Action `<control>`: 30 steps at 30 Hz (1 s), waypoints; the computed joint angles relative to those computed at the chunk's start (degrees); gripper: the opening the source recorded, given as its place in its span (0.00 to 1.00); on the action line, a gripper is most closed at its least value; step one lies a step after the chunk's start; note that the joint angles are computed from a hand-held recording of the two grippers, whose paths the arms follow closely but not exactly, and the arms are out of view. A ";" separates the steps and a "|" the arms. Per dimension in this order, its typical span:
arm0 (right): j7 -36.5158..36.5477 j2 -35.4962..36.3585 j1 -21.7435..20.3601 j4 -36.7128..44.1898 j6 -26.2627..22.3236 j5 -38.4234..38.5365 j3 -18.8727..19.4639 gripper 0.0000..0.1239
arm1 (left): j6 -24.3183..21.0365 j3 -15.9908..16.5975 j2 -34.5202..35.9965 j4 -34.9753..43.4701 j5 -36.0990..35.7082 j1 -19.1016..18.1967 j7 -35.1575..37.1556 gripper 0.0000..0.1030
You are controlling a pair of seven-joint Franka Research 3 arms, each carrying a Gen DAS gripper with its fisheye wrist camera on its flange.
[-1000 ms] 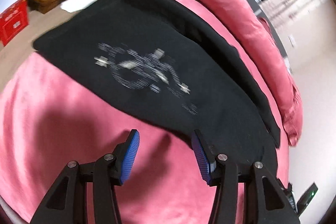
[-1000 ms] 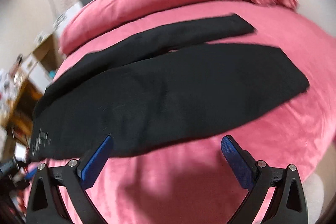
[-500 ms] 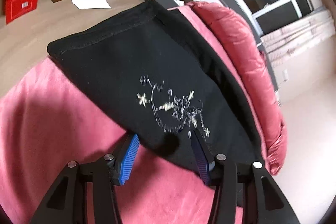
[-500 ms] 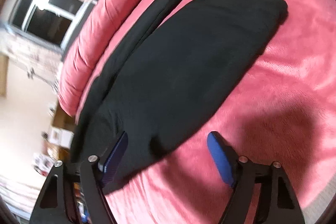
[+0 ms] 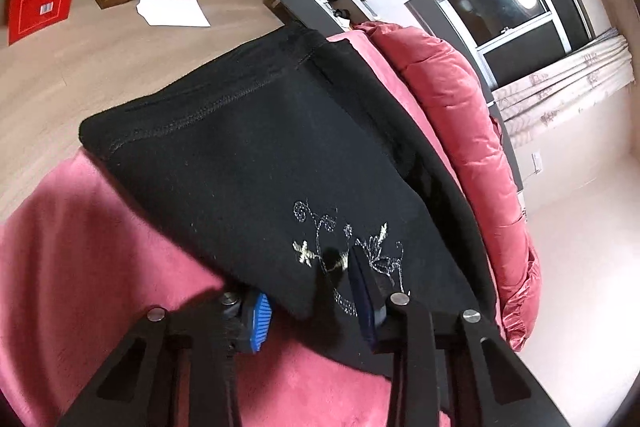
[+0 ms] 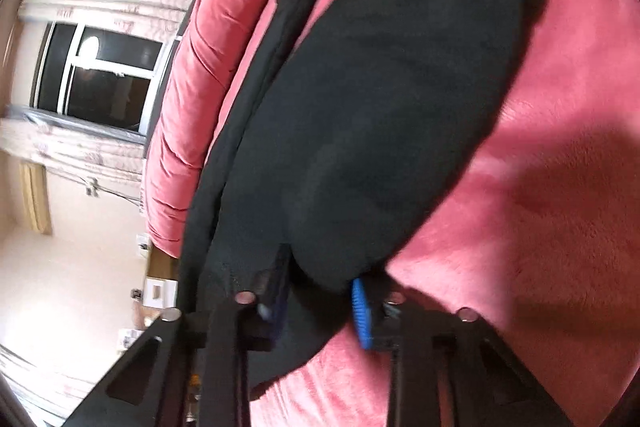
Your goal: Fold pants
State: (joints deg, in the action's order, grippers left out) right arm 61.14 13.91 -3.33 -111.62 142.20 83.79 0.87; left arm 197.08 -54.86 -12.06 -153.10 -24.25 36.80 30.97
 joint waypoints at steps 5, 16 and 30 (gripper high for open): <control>1.78 1.79 -1.56 1.48 -4.89 1.60 -0.20 0.13 | -2.62 -2.32 -0.79 0.55 -3.12 2.13 0.44 0.22; 5.39 -2.12 1.47 0.47 4.34 -12.23 -0.30 0.11 | -13.77 15.17 -5.93 1.27 5.01 -11.83 0.94 0.07; 5.34 -8.18 2.05 -5.00 5.41 -15.94 -2.09 0.09 | -21.25 25.17 -17.82 -5.65 11.98 -24.35 -4.08 0.07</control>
